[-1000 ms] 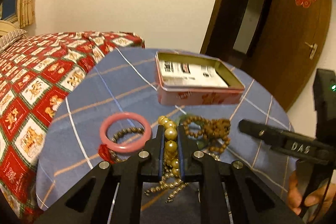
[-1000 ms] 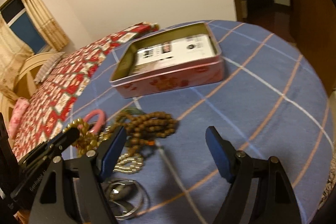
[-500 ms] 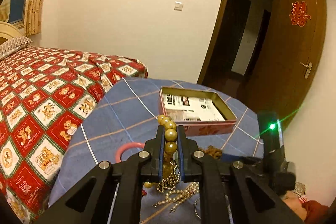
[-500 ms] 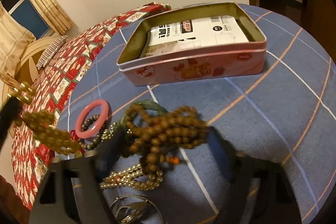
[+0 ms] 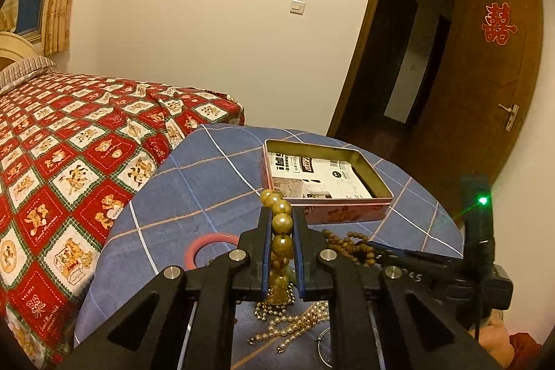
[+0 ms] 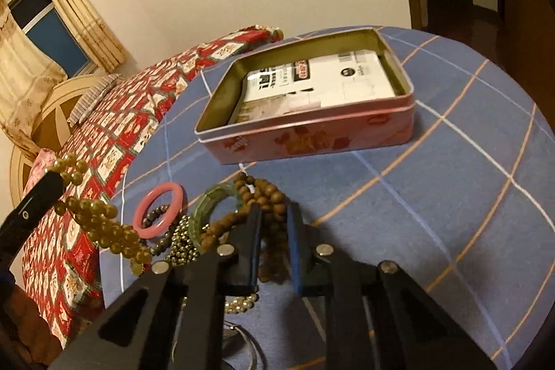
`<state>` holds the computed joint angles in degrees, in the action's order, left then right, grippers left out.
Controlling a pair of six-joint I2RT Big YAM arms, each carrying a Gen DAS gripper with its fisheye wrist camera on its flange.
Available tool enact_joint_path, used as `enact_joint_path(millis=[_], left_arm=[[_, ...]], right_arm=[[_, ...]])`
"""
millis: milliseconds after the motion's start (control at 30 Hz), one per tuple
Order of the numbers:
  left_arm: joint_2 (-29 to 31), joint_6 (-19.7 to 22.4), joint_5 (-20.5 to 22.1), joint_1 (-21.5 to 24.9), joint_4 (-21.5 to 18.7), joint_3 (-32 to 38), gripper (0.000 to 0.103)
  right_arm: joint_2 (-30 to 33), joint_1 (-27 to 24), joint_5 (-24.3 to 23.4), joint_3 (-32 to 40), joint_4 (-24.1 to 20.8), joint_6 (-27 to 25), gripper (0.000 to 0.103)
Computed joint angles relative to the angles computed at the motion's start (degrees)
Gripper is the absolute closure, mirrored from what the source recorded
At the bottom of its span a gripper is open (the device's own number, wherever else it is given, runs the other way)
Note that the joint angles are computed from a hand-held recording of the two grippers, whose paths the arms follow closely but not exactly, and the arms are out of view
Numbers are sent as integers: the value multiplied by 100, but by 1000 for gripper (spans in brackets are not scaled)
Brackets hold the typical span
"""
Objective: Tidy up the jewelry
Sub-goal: 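Grasp the gold bead necklace with the left tool while the right tool grasps the brown wooden bead bracelet, then carry both bead strands into the pink tin and open both tools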
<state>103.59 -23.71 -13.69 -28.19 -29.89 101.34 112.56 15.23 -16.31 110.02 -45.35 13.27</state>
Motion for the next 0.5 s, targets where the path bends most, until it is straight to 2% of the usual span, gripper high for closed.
enact_joint_path(millis=[233,400,500], left_arm=[[3,-34,-35,8,-16,11,93],[135,62,56,-4,81,243,93],[266,183,113,-27,161,471,93]], right_arm=[[-288,-110,-46,-248,352,166,85],[-490,-149,257,-350,834,191,85],[-439,-158,443,-260,944,235,85]])
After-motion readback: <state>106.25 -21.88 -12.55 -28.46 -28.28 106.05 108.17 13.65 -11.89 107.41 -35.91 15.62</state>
